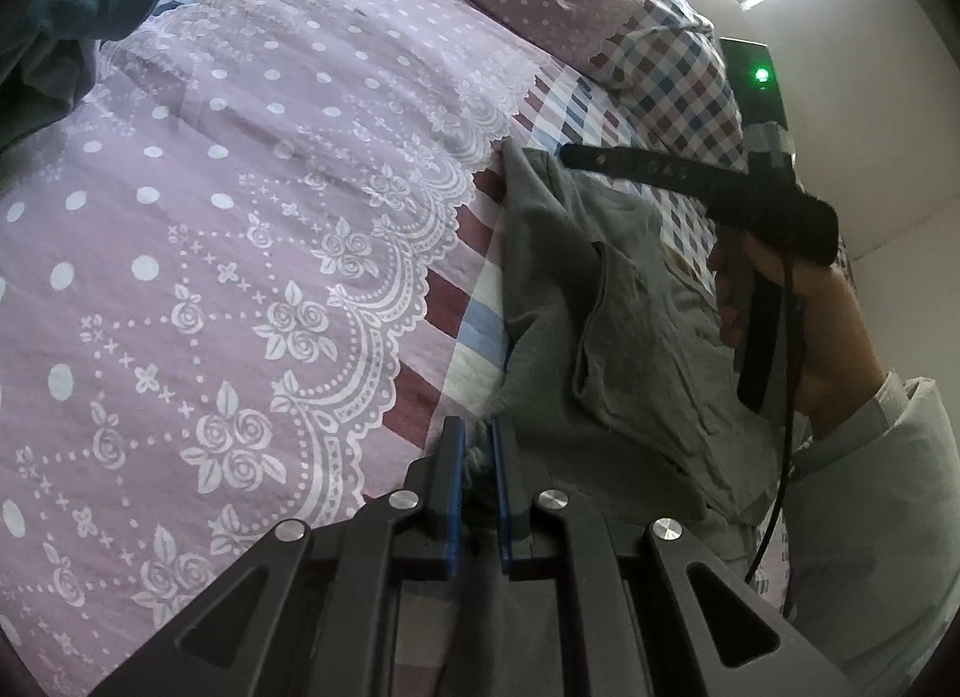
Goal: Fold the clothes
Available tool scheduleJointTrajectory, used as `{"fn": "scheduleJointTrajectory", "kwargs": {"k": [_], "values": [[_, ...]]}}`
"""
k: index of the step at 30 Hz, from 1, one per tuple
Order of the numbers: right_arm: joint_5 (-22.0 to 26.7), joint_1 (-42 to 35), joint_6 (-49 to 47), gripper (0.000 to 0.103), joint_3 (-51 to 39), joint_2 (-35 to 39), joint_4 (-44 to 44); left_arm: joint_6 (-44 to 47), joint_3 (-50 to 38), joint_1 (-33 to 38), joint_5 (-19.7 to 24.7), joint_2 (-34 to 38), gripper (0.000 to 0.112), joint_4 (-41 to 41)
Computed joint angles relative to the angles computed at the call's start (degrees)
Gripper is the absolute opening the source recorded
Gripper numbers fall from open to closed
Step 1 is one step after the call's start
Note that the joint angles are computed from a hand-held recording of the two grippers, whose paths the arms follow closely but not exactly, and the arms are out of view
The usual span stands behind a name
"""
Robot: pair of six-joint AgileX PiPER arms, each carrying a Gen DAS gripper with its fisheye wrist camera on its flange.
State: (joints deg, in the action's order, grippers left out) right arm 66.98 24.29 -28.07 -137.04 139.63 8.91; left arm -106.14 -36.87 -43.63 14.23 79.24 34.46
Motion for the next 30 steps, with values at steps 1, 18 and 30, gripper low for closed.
{"fn": "scheduleJointTrajectory", "kwargs": {"k": [1,18,30], "values": [[-1.4,0.2,-0.6,0.050,2.6,-1.1,-0.2,-0.6,-0.3,-0.3,0.6,0.1,0.008,0.5],[-19.6,6.6,6.1,0.001,16.5,-5.0,-17.4,-11.3,-0.3,-0.9,0.7,0.1,0.008,11.0],[-23.2,6.3,12.8,0.017,18.5,-5.5,-18.3,-10.0,-1.8,-2.1,6.4,0.1,0.010,10.1]]}}
